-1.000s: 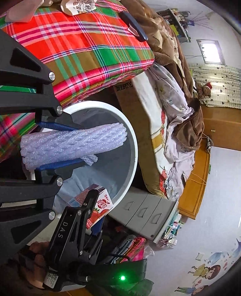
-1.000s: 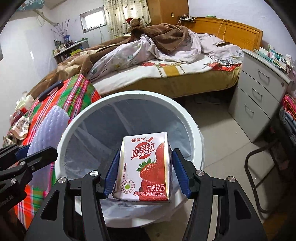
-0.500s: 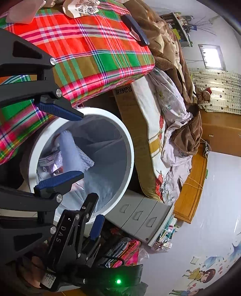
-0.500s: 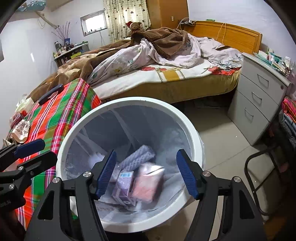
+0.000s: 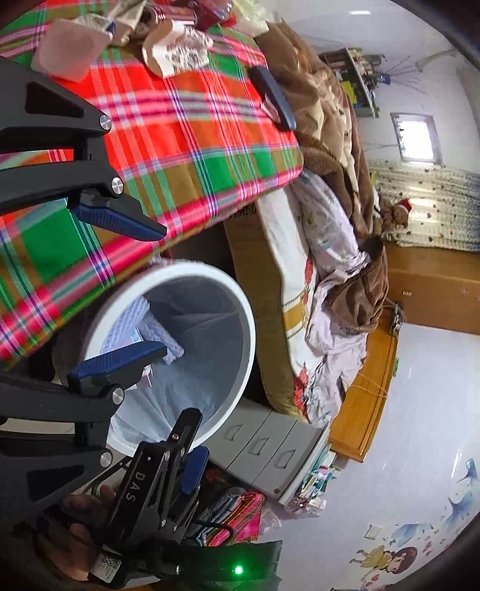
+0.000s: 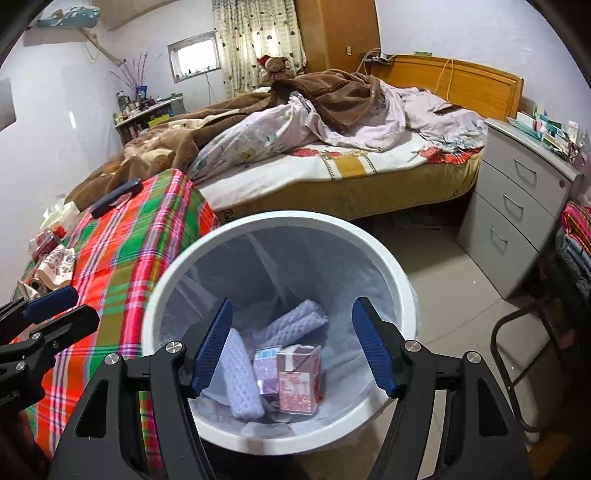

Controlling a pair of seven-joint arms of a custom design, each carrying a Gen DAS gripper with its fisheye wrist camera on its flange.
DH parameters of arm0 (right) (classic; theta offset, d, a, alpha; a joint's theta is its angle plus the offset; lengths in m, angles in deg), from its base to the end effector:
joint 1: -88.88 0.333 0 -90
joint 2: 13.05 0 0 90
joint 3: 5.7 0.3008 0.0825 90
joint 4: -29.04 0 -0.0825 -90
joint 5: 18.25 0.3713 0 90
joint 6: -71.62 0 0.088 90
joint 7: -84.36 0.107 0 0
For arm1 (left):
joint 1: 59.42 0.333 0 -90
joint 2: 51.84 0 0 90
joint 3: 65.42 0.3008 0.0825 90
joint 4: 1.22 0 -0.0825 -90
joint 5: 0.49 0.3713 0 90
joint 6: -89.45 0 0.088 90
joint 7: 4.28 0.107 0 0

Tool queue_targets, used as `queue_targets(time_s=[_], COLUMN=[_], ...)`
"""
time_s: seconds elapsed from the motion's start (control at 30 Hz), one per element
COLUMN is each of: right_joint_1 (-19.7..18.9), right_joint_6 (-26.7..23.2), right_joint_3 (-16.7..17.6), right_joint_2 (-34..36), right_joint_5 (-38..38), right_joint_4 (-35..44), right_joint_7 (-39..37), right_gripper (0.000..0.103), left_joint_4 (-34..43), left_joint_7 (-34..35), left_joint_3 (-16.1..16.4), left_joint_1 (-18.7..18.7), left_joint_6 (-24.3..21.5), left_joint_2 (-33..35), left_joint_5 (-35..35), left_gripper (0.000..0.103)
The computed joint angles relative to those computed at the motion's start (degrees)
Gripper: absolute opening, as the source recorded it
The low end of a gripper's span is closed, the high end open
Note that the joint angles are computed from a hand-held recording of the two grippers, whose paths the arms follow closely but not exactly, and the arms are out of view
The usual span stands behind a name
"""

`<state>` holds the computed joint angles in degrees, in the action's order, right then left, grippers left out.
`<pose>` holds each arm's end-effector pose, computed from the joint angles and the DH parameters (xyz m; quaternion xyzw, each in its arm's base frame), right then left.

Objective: Collect trash
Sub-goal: 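Move both open tools back toward the bed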

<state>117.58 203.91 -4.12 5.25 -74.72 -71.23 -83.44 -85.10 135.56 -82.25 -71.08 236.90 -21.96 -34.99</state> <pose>0.5735 0.3137 0.4123 -0.4075 0.8227 -0.3174 0.2373 0.6601 -0.2980 0.4467 -0.3168 0.8608 -0.3928 0.0661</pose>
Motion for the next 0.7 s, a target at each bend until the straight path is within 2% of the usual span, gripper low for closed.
queue_targets(time_s=[0.4, 0.53, 0.7], right_joint_1=[2.61, 3.52, 4.54], right_joint_6=[2.19, 3.96, 6.7], right_joint_3=[-0.96, -1.64, -2.31], right_joint_2=[4.54, 6.8, 10.83], right_joint_5=[-3.32, -3.86, -2.6], right_joint_4=[6.99, 10.2, 15.68], right_joint_7=[-1.72, -2.97, -7.13], right_gripper=[0.069, 0.069, 0.069], left_joint_4=[-5.62, -5.43, -5.88], left_joint_7=[1.63, 1.17, 0.35], left_joint_3=[0.94, 1.56, 2.75], left_joint_1=[4.33, 5.97, 7.52], left_joint_6=[5.77, 5.82, 8.15], left_joint_2=[-4.36, -4.47, -4.88], left_joint_5=[-4.62, -5.61, -5.8], left_gripper=[0.056, 0.056, 0.056])
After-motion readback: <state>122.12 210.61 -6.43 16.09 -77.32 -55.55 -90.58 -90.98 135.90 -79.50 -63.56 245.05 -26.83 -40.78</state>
